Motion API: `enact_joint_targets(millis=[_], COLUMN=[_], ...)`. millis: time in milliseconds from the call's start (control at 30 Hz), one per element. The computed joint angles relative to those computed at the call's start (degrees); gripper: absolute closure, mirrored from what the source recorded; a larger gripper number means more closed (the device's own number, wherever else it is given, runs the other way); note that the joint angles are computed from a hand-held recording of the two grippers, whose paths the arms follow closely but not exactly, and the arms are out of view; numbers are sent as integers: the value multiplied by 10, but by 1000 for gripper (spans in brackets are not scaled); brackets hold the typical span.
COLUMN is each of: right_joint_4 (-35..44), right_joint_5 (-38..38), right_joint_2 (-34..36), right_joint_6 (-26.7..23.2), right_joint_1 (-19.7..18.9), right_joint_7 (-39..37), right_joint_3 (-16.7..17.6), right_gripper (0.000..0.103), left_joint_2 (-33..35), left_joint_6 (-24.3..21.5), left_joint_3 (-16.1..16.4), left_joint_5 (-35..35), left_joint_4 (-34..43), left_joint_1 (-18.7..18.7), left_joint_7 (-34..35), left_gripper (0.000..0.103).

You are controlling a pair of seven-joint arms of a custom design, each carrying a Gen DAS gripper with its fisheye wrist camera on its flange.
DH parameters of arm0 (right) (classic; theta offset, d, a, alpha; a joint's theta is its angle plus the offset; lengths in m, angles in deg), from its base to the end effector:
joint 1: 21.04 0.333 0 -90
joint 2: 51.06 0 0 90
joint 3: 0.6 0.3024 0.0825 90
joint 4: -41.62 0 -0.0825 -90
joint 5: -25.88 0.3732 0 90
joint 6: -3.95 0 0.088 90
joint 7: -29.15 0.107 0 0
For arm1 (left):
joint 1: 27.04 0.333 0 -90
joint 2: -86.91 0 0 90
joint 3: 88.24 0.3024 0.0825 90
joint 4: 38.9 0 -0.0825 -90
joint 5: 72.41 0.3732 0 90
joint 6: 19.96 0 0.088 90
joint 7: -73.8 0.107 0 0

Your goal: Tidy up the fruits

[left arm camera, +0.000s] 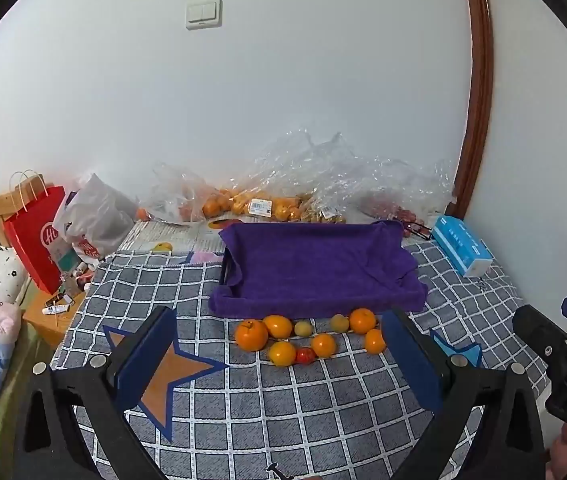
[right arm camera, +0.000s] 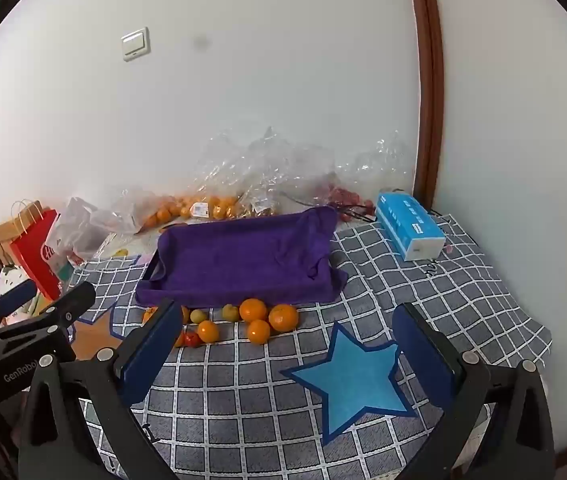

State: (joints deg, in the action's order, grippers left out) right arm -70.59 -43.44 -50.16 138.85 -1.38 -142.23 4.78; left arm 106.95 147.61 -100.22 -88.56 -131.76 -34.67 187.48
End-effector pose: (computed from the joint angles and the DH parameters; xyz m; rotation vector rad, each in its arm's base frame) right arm 0.5380 0.2369 0.5049 -1.1500 2.0172 -1.0846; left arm 0.6657 -0.1946 0.5304 -1.2647 2.0419 -1.0785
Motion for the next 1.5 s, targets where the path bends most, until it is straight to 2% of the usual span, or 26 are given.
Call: enact_joint_targets(millis=[67, 100, 133, 233, 300, 533, 1500], right_joint_4=[-7, -13, -7, -4, -2, -6, 1], right_joint_5=[2, 0, 1, 11, 0, -8, -12], right_joint_2=[-6, -12, -9, -8, -3, -5, 1], right_joint_6=[7, 13, -2, -10, -20, -13, -27], right_joint_1=[-3, -6, -3, -5, 0, 1, 11], right_joint_7=[1, 4, -9, -23, -11, 1, 0], right_joint_3=[-3, -4, 1, 2, 5, 3, 4], right_gripper=[0, 0, 0, 0, 0, 0, 0], left_joint_2=[8, 7, 1, 12, 0, -9, -18], left_joint_6=[-32, -28, -16, -43, -29, -20, -27], left_joint_3=[15, 8, -4, -6, -15, -18, -14], left_joint_5=[20, 15, 0, -7, -22, -43, -58], left_joint_4=[20, 20, 7, 30, 9, -5, -7], left_joint_1=[-13, -10, -1, 4, 13, 14, 13], left_joint_7=[-23, -18, -9, -8, 10, 29, 35], left_gripper=[0, 0, 0, 0, 0, 0, 0])
